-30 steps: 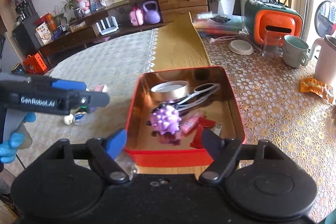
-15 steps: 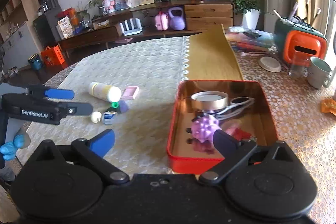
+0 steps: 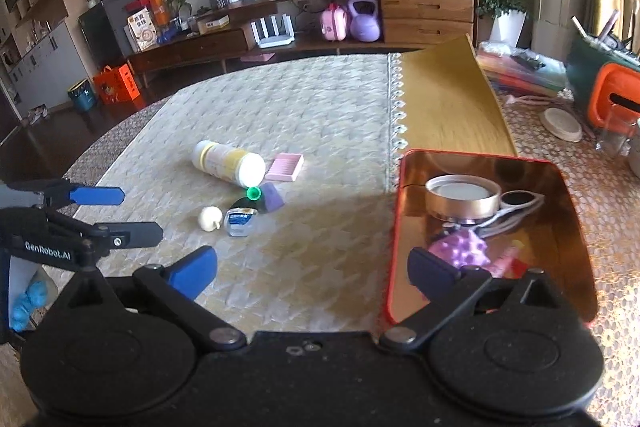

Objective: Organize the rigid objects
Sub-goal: 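Move both tools back toward the cream ball and purple block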

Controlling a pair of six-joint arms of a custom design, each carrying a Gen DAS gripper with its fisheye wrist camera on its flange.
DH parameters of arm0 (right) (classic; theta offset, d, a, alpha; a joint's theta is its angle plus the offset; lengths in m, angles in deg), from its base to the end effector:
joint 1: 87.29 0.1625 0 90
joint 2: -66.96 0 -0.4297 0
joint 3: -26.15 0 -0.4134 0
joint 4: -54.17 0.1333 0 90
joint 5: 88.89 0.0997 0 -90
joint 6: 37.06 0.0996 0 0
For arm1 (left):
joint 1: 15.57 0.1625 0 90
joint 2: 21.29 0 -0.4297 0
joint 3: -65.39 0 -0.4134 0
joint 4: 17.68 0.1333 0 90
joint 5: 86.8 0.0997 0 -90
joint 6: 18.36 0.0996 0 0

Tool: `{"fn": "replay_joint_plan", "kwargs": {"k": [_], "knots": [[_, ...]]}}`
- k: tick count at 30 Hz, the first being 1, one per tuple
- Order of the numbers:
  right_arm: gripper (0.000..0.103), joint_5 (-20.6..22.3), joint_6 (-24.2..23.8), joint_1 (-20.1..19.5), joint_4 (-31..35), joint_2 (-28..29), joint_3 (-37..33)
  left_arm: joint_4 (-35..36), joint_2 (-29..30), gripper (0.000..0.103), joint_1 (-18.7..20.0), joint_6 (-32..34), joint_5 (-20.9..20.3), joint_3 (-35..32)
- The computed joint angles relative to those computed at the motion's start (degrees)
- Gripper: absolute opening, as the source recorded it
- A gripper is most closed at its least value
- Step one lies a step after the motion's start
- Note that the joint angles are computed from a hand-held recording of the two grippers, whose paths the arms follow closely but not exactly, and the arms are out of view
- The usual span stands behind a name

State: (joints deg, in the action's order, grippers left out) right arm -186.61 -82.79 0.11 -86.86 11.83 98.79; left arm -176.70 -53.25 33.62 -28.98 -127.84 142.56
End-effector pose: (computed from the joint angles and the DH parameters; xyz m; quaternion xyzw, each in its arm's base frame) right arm 0.0845 -0.7822 0.3634 0.3331 -0.8956 0.2361 0.1766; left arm -0.3477 -0.7216 0.0770 0.1494 0.8821 -0.3451 0.2838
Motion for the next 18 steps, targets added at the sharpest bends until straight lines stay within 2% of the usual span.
{"fn": "replay_joint_plan", "kwargs": {"k": [5,8,11,15,18], "knots": [[0.102,-2.3,1.5,1.0,1.4,3.5,-3.2,1.5,1.2,0.102,1.1,-0.6,2.2,-1.4],[0.102,-3.5,0.3,1.5,1.3,5.3,-4.5,0.6,1.9,0.102,1.8,-0.4,2.8,-1.8],[0.102,-3.7,-0.1,1.7,4.1,7.0,-6.6,-2.1,3.0,0.102,2.3,2.4,3.7,-2.2],[0.101,-5.8,-1.6,2.3,3.1,9.2,-8.0,-1.4,3.7,0.102,3.2,2.6,3.2,-3.1],[0.096,-7.0,-2.1,2.6,3.0,10.9,-9.8,-1.3,4.2,0.102,3.7,2.6,3.3,-3.8]]}}
